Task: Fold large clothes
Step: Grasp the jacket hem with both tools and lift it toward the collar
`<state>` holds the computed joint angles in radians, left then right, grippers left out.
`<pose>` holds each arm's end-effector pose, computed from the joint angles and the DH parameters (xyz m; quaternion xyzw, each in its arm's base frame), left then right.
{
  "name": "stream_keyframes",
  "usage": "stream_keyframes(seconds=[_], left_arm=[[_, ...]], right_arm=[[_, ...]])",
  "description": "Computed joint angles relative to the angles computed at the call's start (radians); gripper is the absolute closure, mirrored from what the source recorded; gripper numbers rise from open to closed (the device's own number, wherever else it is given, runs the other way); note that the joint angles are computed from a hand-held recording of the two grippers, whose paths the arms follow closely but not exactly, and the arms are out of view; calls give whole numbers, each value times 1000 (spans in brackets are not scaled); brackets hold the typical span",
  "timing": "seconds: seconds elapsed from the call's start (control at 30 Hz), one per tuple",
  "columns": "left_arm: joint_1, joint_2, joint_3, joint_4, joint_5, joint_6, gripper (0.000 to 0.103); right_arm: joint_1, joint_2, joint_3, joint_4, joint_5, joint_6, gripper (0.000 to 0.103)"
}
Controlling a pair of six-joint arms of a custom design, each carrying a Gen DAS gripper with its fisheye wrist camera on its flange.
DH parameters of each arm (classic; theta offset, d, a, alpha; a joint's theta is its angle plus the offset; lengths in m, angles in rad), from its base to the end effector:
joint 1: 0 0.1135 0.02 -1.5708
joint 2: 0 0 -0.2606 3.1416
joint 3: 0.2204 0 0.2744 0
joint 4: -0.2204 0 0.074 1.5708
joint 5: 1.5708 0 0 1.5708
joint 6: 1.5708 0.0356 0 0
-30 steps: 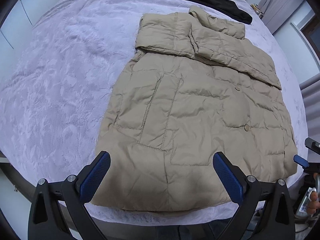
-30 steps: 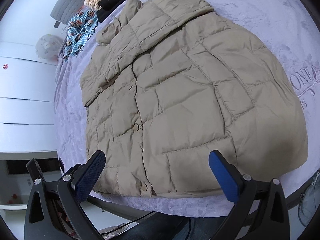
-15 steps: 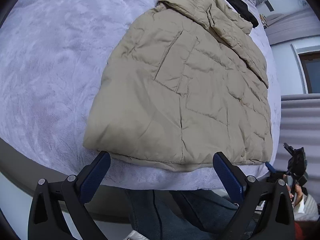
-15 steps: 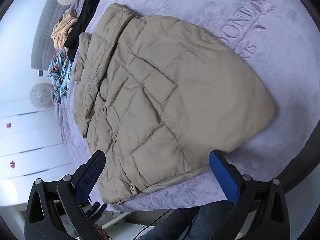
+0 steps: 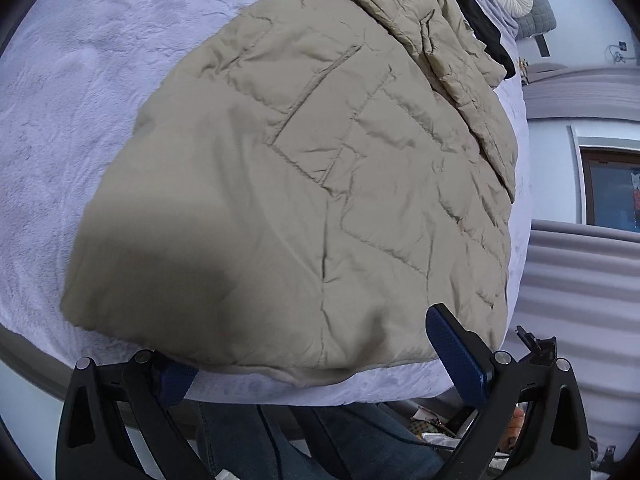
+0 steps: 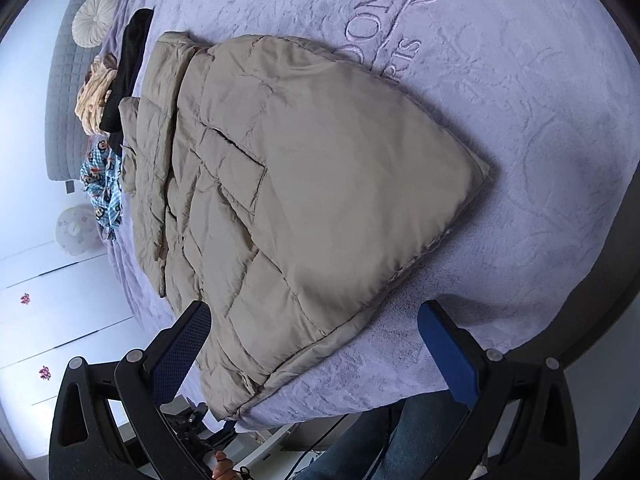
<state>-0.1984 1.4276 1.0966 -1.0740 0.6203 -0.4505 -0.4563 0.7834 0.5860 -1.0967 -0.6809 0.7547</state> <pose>0.2631 -0.0740 0.2396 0.0942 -0.9447 0.3134 0.0222 0.1333 -0.0405 0.2059 0.4935 0.7938 0.3464 0.0794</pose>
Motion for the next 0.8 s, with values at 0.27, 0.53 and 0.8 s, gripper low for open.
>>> stream_keyframes(seconds=[0.27,0.53,0.8], left_arm=[[-75,47,40,68,-41,-70,14],[-87,33,105,0,-141,28,76],[-61,46,74,-6,-129,39,75]], right_arm=[[15,34,-55,147,-41,90,0],[14,12,-84,218,-109,142,19],[114,6,-98,326,-110,243,32]])
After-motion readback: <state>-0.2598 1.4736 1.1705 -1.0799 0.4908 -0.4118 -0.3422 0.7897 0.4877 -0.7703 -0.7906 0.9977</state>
